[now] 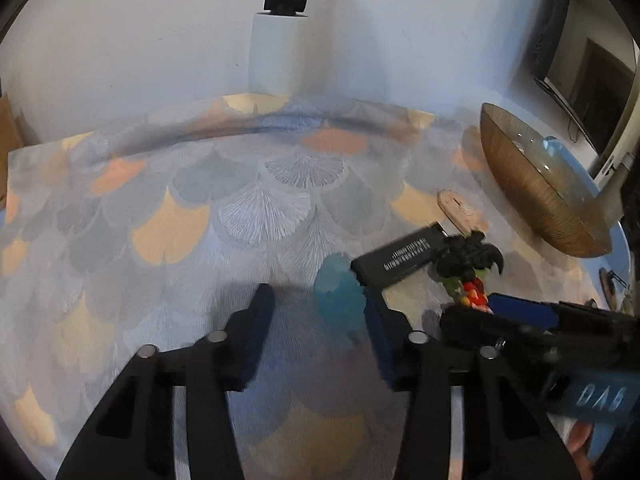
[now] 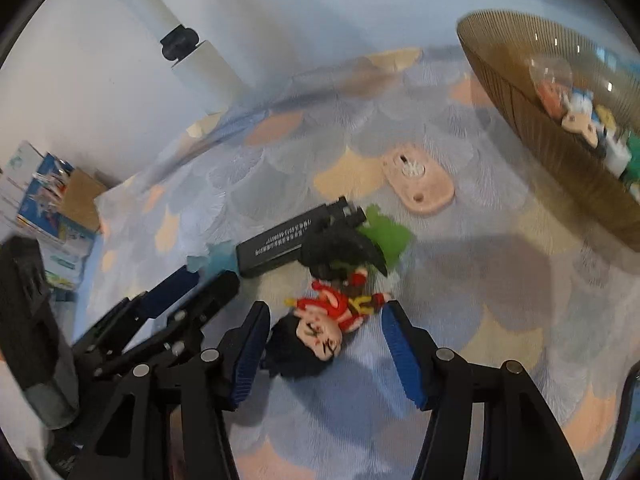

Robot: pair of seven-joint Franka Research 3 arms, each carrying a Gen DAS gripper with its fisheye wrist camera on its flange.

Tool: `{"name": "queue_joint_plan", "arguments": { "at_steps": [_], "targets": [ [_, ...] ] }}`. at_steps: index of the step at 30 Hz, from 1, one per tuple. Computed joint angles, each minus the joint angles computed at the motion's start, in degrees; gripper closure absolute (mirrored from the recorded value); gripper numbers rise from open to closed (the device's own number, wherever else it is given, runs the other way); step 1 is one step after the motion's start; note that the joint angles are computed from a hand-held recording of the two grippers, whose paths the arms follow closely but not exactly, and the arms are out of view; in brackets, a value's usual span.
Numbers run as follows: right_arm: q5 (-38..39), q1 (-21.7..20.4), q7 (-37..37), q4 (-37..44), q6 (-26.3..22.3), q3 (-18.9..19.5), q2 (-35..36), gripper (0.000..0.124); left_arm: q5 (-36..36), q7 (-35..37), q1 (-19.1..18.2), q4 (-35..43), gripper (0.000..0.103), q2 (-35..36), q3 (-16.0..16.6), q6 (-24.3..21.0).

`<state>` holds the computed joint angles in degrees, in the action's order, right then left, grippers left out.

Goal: Organize rigid objects
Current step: 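Grasp the blue translucent toy with the left tool, then hold the blue toy in left tool while right tool grasps the red-clad doll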

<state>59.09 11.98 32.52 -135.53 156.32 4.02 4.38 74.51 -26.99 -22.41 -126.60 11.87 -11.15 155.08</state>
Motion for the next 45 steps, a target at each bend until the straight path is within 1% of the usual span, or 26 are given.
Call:
{"name": "queue_joint_plan", "arguments": {
  "at_steps": [2, 4, 6, 9, 11, 12, 13, 14, 15, 17, 18, 19, 21, 22, 24, 25, 27, 28, 29, 30, 34, 36, 38, 41, 44, 45],
  "targets": [
    [1.92, 0.42, -1.89, -0.28, 1.94, 0.58, 0.11, 0.070, 2.22, -3.19, 0.30, -0.49, 0.069, -0.30, 0.54, 1.93],
    [2.17, 0.31, -4.39, -0.10, 1.02, 0.53, 0.23, 0.073, 5.49, -6.82, 0.83, -0.99, 0.081, -0.65, 0.86, 5.17],
    [1.57, 0.08, -7.05, -0.69, -0.15, 0.31, -0.52, 0.074, 3.22, -4.85, 0.41, -1.07, 0.081, -0.96, -0.21, 3.17],
    [0.44, -1.74, -12.44, -1.32, -7.87, -1.32, -1.72, 0.074, 2.63, -4.48, -0.51, -1.38, 0.081, -1.24, -1.05, 2.40],
    [-0.15, -2.49, -17.76, -3.34, -10.67, -2.20, -3.86, 0.074, 1.96, -5.18, -0.97, -2.13, 0.081, -1.92, -1.52, 2.26],
    [-1.24, -2.92, -21.05, -4.61, -12.20, -2.85, -5.45, 0.079, 1.82, -6.41, -1.37, -3.03, 0.081, -2.72, -1.90, 2.37],
    [-3.20, -3.41, -23.87, -5.37, -14.85, -3.68, -6.76, 0.088, 1.70, -7.06, -1.63, -3.60, 0.081, -3.24, -2.20, 2.26],
    [-5.62, -3.64, -26.19, -6.63, -15.54, -4.15, -8.28, 0.088, 1.37, -7.69, -2.08, -4.35, 0.081, -3.97, -2.73, 1.96],
    [-9.82, -3.85, -27.95, -8.33, -14.90, -4.41, -9.93, 0.088, 1.09, -8.12, -2.52, -4.78, 0.081, -4.35, -3.30, 1.92],
    [-15.93, -3.95, -27.74, -10.25, -12.54, -4.55, -10.55, 0.088, -0.08, -8.28, -3.44, -5.39, 0.081, -4.89, -4.29, 0.82],
    [-19.51, -4.88, -25.07, -10.76, -9.89, -3.87, -9.99, 0.088, -1.08, -8.71, -4.16, -6.17, 0.081, -5.61, -4.97, -0.38],
    [-19.07, -4.40, -25.33, -10.57, -10.44, -5.19, -10.03, 0.088, -1.01, -9.67, -4.55, -6.49, 0.081, -5.78, -5.27, -0.74],
    [-18.27, -5.50, -24.27, -9.09, -14.66, -6.95, -10.04, 0.088, -0.55, -11.88, -5.35, -7.11, 0.081, -5.95, -5.85, -1.17],
    [-17.13, -5.97, -24.22, -8.82, -15.50, -7.51, -10.24, 0.085, -0.48, -12.57, -5.64, -7.43, 0.081, -6.08, -6.08, -1.23],
    [-16.23, -6.76, -23.83, -9.01, -16.05, -8.03, -10.81, 0.071, 0.05, -13.87, -5.95, -8.03, 0.081, -6.55, -6.26, -0.95],
    [-15.70, -6.98, -24.08, -9.61, -15.66, -8.14, -11.41, 0.061, 0.64, -14.37, -5.84, -8.22, 0.080, -6.62, -6.20, -0.19],
    [-14.65, -7.15, -25.32, -10.64, -15.72, -8.44, -12.38, 0.060, -0.23, -13.43, -5.79, -8.30, 0.076, -6.74, -6.35, -0.32],
    [-14.66, -7.24, -25.54, -10.70, -16.59, -8.58, -12.41, 0.060, -1.49, -12.18, -5.87, -8.05, 0.067, -6.59, -6.51, -1.25],
    [-14.57, -7.16, -25.39, -10.87, -16.86, -8.43, -12.58, 0.060, -2.43, -11.40, -6.02, -7.87, 0.067, -6.50, -6.65, -2.04],
    [-14.10, -6.61, -25.35, -11.46, -15.61, -7.77, -12.78, 0.060, -3.04, -10.63, -6.16, -7.53, 0.067, -6.25, -6.70, -2.81],
    [-14.28, -3.75, -25.91, -12.36, -6.39, -5.27, -11.56, 0.060, -4.18, -8.71, -6.78, -6.17, 0.064, -5.20, -6.63, -5.05],
    [-18.65, -4.08, -23.30, -11.40, -8.93, -5.60, -10.93, 0.060, -3.96, -8.16, -7.33, -5.13, 0.058, -4.38, -6.61, -6.56],
    [-20.53, -4.37, -22.85, -11.31, -12.75, -6.17, -11.39, 0.060, -3.43, -7.88, -7.91, -4.13, 0.047, -3.54, -6.54, -7.70],
    [-19.19, -4.56, -24.20, -11.19, -16.75, -7.05, -11.59, 0.060, -5.82, -3.90, -8.54, -2.74, 0.047, -2.60, -6.58, -10.01],
    [-15.86, -4.41, -23.93, -8.66, -18.22, -6.93, -9.38, 0.060, -5.32, -4.24, -8.70, -2.97, 0.049, -2.82, -6.04, -9.44],
    [-14.13, -4.56, -23.74, -6.61, -19.82, -7.02, -7.73, 0.060, -4.81, -5.24, -8.73, -3.28, 0.050, -3.06, -5.90, -9.28]
  ]
}}
